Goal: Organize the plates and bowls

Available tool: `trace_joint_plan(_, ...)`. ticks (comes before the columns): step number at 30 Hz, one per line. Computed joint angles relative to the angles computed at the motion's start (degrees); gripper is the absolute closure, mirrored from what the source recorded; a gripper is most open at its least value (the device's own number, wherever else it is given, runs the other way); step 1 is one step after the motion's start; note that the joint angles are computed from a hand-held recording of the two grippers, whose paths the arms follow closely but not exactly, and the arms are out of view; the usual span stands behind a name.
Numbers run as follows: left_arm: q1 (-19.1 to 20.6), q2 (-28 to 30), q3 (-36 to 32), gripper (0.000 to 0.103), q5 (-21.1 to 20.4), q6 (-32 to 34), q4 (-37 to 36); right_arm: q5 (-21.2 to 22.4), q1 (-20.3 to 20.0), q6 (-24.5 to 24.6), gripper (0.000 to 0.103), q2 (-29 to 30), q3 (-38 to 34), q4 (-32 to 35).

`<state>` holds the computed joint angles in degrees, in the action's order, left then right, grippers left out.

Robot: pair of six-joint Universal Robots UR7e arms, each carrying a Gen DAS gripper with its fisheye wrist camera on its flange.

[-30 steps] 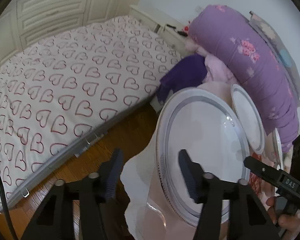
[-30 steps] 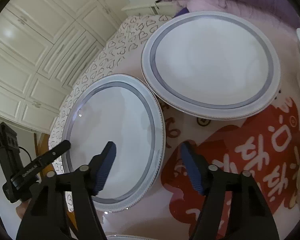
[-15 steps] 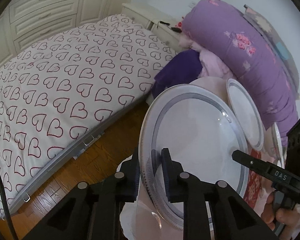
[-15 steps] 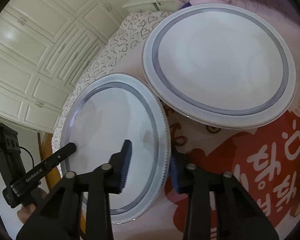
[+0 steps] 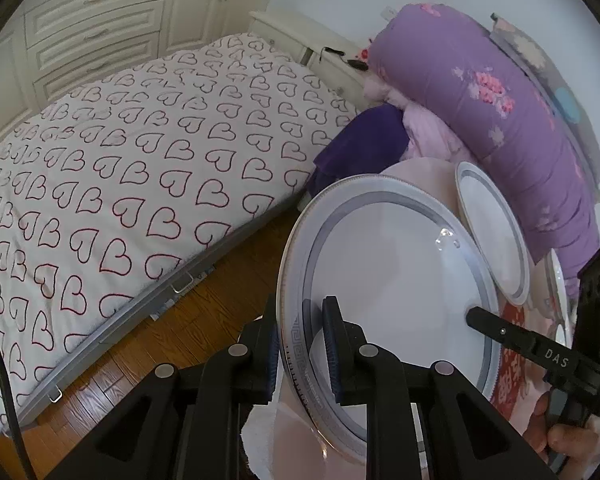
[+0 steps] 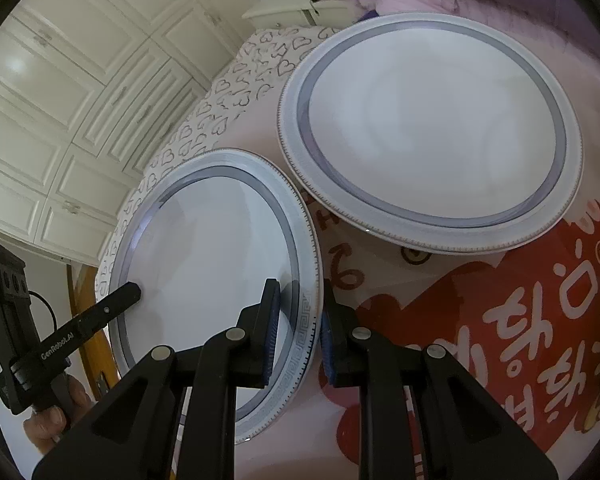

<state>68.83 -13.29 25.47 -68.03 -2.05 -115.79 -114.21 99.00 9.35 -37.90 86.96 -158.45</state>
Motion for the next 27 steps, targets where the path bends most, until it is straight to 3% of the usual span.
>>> trace_joint_plan(27,-2.1,-12.8,22.4,0.089,0.2,1.6,-13.5,-1.2,1.6,-3.1,0.086,-2.6,4.8,-5.9)
